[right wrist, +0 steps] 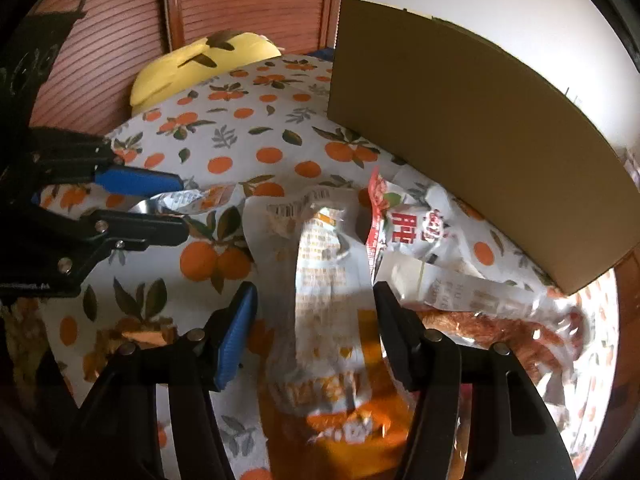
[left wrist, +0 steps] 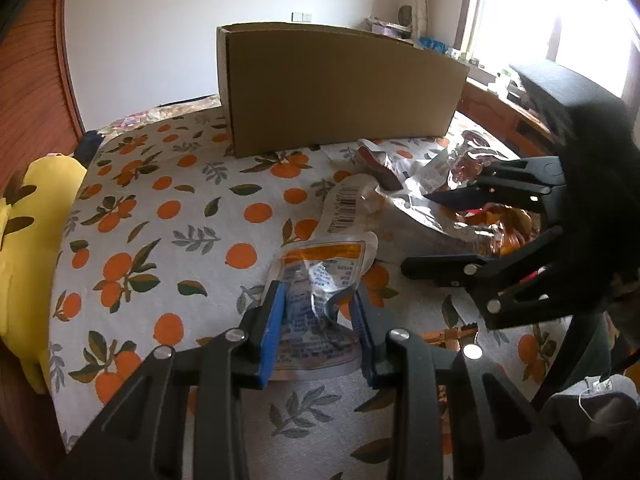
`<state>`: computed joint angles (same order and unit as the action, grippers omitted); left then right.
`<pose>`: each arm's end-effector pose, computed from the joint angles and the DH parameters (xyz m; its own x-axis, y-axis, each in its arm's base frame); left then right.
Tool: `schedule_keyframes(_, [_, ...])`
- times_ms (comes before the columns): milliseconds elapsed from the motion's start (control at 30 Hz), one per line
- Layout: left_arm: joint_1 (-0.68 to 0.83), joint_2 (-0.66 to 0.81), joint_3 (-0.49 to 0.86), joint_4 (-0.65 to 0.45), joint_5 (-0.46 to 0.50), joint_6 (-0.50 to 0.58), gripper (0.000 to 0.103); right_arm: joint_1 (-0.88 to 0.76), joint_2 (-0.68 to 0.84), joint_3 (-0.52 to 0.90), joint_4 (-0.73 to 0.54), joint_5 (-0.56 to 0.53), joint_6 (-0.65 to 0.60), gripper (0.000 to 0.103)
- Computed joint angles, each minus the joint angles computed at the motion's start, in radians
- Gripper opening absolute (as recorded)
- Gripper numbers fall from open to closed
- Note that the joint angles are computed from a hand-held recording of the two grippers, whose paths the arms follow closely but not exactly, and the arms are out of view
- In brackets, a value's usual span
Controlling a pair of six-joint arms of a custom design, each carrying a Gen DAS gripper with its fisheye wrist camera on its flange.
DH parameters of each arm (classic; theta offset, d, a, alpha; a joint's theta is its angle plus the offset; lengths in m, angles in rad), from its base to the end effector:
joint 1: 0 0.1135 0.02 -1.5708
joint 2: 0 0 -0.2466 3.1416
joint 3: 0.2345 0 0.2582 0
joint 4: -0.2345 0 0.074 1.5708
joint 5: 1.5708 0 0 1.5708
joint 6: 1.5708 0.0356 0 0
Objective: Organize snacks
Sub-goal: 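Grasp the clear orange-labelled packet with the left tool while the right tool grasps a long orange packet, then carry both packets into the cardboard box and open both tools to release them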
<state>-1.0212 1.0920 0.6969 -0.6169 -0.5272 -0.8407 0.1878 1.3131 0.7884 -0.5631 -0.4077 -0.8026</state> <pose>0.1285 -0.1755 0.2023 -0.7407 -0.0236 -0.6714 0.0686 0.9915 -0.1105 0.2470 0.0613 0.1836 -0.3512 -0.7388 -0.5752 -0.8705 0.4839 -0.0900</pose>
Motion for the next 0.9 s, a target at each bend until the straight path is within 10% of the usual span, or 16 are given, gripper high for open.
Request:
schedule_keyframes(267, [-0.008,-0.053,-0.016,-0.035,-0.027,-0.038,0.023,-0.022,0.035,0.050,-0.072,-0.054,0.003,0.041])
schedule_keyframes(900, [-0.098,-0.049,0.083,-0.149,-0.141,-0.121,0.023,-0.131,-0.113,0.037,-0.170,-0.184,-0.041,0.040])
